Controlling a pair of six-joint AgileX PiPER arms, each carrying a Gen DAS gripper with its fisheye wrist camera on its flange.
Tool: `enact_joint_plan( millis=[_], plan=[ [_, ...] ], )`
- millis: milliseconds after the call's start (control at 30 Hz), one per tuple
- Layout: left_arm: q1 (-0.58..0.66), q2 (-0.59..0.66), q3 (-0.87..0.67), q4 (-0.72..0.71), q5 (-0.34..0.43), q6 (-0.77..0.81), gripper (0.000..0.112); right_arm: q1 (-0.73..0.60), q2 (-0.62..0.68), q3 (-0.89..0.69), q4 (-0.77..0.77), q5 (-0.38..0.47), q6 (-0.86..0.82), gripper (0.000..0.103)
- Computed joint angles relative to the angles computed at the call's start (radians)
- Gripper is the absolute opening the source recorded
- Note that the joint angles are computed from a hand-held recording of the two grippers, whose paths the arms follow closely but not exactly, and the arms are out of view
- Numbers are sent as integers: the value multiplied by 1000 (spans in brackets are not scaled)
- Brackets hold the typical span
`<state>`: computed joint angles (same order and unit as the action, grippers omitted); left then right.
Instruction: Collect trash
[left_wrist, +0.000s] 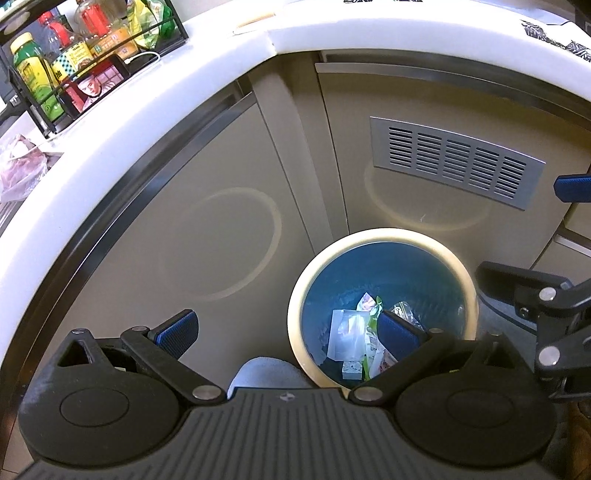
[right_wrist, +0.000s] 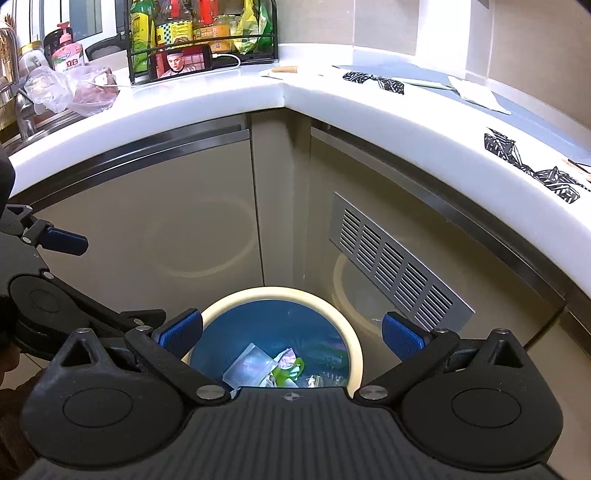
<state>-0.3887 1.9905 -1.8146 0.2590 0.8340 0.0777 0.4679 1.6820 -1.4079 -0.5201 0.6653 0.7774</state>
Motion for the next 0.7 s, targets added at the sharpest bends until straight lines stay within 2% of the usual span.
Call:
enact_joint_plan(
  millis=[700],
  plan=[
    [-4,8,-12,3,17,-17,103,-4,10,-12,14,12,-9,103]
  ],
)
